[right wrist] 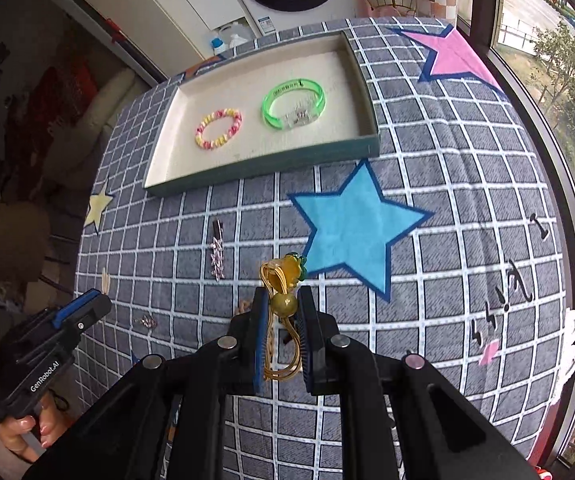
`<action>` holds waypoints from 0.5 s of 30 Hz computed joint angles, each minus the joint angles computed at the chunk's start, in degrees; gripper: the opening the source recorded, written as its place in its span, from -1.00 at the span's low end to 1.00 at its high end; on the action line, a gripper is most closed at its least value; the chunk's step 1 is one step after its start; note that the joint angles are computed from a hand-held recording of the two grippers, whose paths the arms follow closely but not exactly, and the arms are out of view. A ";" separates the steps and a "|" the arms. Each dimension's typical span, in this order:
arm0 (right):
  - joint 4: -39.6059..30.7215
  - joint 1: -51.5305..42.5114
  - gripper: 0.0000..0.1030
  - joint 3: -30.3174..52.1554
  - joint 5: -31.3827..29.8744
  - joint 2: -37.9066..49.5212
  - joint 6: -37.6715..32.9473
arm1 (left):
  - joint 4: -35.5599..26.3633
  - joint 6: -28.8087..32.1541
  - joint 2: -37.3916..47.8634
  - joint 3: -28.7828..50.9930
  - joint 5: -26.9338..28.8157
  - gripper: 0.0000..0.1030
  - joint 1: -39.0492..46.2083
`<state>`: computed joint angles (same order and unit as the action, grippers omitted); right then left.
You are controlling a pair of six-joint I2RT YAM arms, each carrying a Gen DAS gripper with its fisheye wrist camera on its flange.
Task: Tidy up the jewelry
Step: 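Lower the clip onto the beaded bracelet while the right tool drops the hair tie on the bangle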
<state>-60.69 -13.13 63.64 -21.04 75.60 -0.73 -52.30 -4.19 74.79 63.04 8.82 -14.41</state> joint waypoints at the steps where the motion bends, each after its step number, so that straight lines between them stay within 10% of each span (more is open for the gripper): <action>1: 0.15 -0.19 -0.71 1.83 -0.07 1.52 -0.34 | 0.32 -0.02 1.19 1.31 -0.33 -0.39 -0.07; 15: 2.23 0.54 -0.71 23.64 0.11 22.25 -2.96 | 4.37 -0.89 19.83 20.06 -3.38 -0.39 -1.93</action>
<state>-58.45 -12.59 87.28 -20.93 97.85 -3.69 -47.94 -5.08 94.63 83.10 5.44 -16.34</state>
